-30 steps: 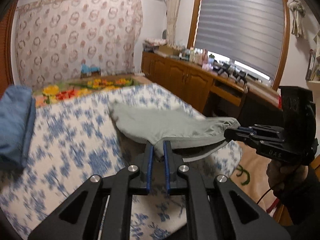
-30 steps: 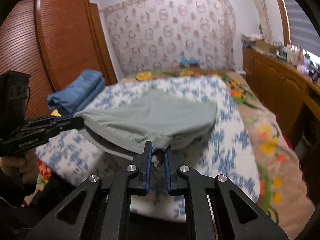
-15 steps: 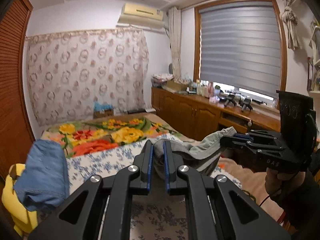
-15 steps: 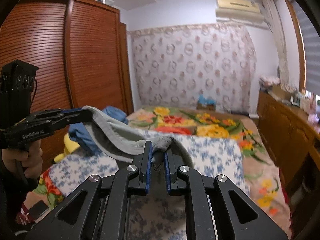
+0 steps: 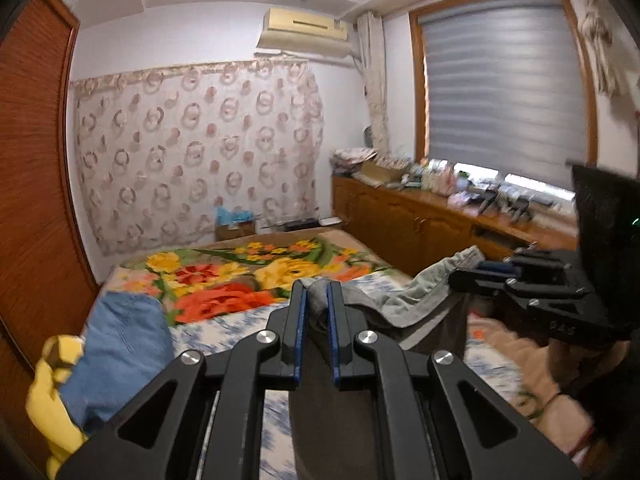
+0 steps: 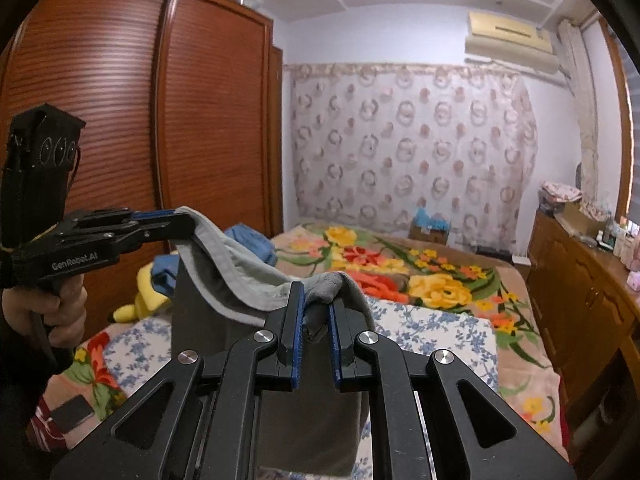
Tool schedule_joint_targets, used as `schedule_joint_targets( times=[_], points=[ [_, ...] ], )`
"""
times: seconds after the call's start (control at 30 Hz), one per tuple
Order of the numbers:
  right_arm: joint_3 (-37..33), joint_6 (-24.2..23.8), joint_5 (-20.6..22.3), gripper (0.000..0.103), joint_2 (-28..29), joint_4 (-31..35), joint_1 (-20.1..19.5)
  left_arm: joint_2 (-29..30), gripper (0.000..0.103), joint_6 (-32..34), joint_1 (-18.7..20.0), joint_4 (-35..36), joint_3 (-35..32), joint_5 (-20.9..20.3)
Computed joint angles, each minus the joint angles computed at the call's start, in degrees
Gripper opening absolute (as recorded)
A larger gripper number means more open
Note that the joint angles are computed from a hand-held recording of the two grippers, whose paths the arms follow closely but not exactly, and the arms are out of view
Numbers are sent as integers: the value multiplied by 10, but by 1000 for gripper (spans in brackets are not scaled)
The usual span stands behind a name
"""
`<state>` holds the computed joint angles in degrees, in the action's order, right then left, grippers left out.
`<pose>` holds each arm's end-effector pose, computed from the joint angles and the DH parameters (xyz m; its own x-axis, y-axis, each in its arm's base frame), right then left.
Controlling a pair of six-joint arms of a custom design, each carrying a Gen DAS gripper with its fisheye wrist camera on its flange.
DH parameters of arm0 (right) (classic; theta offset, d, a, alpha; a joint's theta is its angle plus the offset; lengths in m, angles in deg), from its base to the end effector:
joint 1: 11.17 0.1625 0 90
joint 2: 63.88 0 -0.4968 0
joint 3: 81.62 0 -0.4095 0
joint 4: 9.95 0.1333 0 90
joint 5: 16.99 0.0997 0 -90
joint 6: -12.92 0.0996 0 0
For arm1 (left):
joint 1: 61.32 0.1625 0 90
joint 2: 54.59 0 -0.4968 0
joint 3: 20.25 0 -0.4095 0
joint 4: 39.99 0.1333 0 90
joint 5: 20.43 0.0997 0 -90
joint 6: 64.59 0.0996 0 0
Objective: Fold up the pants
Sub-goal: 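Lift the waistband with both grippers and swing it over the pants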
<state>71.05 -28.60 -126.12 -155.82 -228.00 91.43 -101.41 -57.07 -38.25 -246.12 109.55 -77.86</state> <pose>0.1656 -0.2793 0.3575 -0.6840 -0.1828 0.7062 -0.7179 0.3407 -0.6071 -0.4046 -0.3755 0.1026 -0.4951 0.6972 -0.5184 0.8423 0.2389 -0.4831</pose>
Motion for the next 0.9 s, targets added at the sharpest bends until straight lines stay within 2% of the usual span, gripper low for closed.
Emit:
schedule_joint_targets(
  times=[0.1, 0.2, 0.3, 0.37, 0.5, 0.53, 0.63, 0.7, 0.8, 0.9],
  points=[
    [-41, -24, -4, 8, 48, -13, -13, 26, 7, 34, 26, 7, -56, 10],
    [-97, -43, -17, 8, 86, -31, -10, 39, 7, 65, 31, -6, -98, 24],
    [-133, -63, -25, 8, 106, -53, 0, 31, 7, 44, 36, 14, -98, 23],
    [-135, -57, -29, 8, 106, -41, -5, 32, 7, 39, 34, 16, -76, 26],
    [-90, -50, -15, 8, 110, -47, -47, 43, 7, 21, 37, 23, -25, 17],
    [-76, -50, -10, 8, 115, -52, -64, 54, 7, 12, 36, 30, -9, 25],
    [-31, -31, 30, 8, 123, -51, -124, 62, 7, -36, 42, 56, 20, 12],
    [-3, -26, 59, 8, 130, -41, -167, 71, 7, -58, 38, 48, 41, 10],
    [29, -34, 69, 8, 153, -50, -195, 82, 7, -98, 23, 36, 73, 8],
    [48, -30, 73, 8, 159, -56, -202, 93, 7, -138, 9, 13, 102, 1]
  ],
)
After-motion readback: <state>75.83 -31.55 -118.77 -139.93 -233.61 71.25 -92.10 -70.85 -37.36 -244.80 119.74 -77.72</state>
